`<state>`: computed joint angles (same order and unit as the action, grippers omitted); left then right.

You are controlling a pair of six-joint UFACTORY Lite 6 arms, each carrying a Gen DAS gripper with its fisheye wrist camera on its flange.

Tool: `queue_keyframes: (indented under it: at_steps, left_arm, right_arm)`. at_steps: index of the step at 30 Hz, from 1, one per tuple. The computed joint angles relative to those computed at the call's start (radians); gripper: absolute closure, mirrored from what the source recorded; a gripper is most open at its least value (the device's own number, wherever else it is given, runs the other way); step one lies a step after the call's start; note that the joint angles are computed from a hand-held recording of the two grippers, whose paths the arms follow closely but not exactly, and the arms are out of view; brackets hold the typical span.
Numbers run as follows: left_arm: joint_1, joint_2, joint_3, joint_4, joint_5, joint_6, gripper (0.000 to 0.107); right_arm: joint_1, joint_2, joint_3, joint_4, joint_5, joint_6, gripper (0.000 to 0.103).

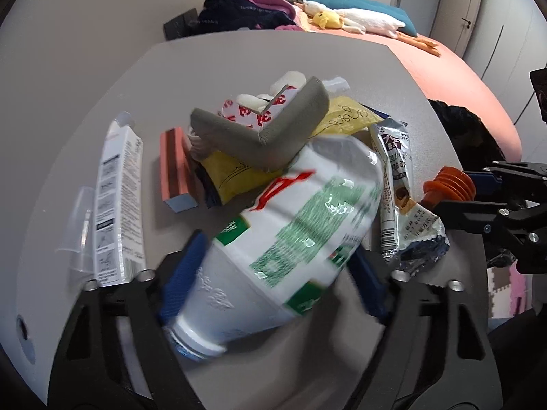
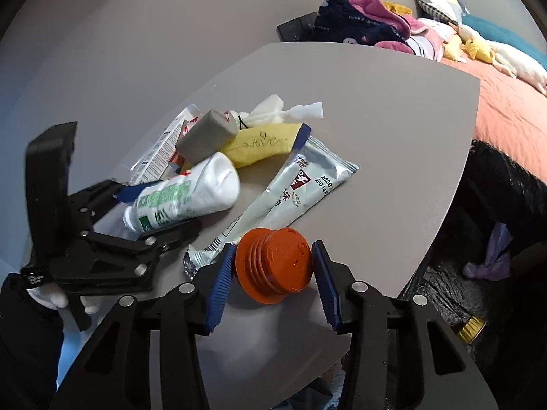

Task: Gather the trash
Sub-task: 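Grasp the white yogurt bottle with the left tool while the right grasps the orange cap, then carry the bottle and orange cap over the bin and release both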

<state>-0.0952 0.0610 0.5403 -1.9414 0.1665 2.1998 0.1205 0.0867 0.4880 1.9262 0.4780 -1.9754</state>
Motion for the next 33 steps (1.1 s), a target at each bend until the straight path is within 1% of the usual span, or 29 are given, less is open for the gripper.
queue_keyframes:
  at_steps: [2, 3, 4, 5, 6, 8, 11, 14, 17, 20, 27, 31, 33]
  left_arm:
    - [-0.001, 0.003, 0.002, -0.049, 0.008, 0.051, 0.045]
    - [0.006, 0.003, 0.0, -0.043, 0.025, 0.043, 0.047]
    - [0.025, 0.005, 0.0, 0.005, 0.056, -0.007, 0.051]
    - [0.032, 0.001, -0.003, 0.028, 0.072, -0.034, 0.058]
    - [0.042, -0.001, -0.006, 0.04, 0.09, -0.052, 0.061]
    - [0.062, -0.014, -0.02, 0.02, 0.121, -0.05, 0.068]
    - [0.083, -0.052, -0.053, -0.036, 0.162, -0.031, 0.07]
    - [0.11, -0.113, -0.093, -0.026, 0.201, -0.079, 0.071]
    - [0.113, -0.173, -0.117, 0.02, 0.209, -0.154, 0.071]
    - [0.09, -0.234, -0.128, 0.072, 0.182, -0.231, 0.071]
    - [0.011, -0.331, -0.139, 0.114, 0.126, -0.348, 0.071]
    - [-0.067, -0.355, -0.119, 0.162, 0.091, -0.452, 0.07]
    - [-0.107, -0.354, -0.102, 0.16, 0.071, -0.474, 0.071]
  right_arm:
    - [-0.01, 0.006, 0.003, -0.02, 0.013, 0.021, 0.056]
    - [-0.022, 0.01, 0.006, -0.047, 0.026, 0.044, 0.056]
    - [-0.025, 0.012, 0.01, -0.057, 0.03, 0.056, 0.056]
    - [-0.03, 0.01, 0.01, -0.066, 0.034, 0.065, 0.056]
    - [-0.034, 0.005, 0.01, -0.073, 0.038, 0.073, 0.056]
    - [-0.043, -0.01, 0.009, -0.089, 0.047, 0.086, 0.056]
    - [-0.061, -0.046, 0.0, -0.123, 0.065, 0.112, 0.056]
    - [-0.08, -0.087, -0.011, -0.163, 0.088, 0.144, 0.056]
    - [-0.104, -0.122, -0.012, -0.209, 0.109, 0.182, 0.056]
    - [-0.132, -0.159, -0.009, -0.25, 0.128, 0.214, 0.056]
    - [-0.225, -0.203, 0.022, -0.347, 0.182, 0.278, 0.056]
    - [-0.307, -0.228, 0.028, -0.401, 0.231, 0.296, 0.056]
    - [-0.347, -0.242, 0.028, -0.422, 0.254, 0.302, 0.056]
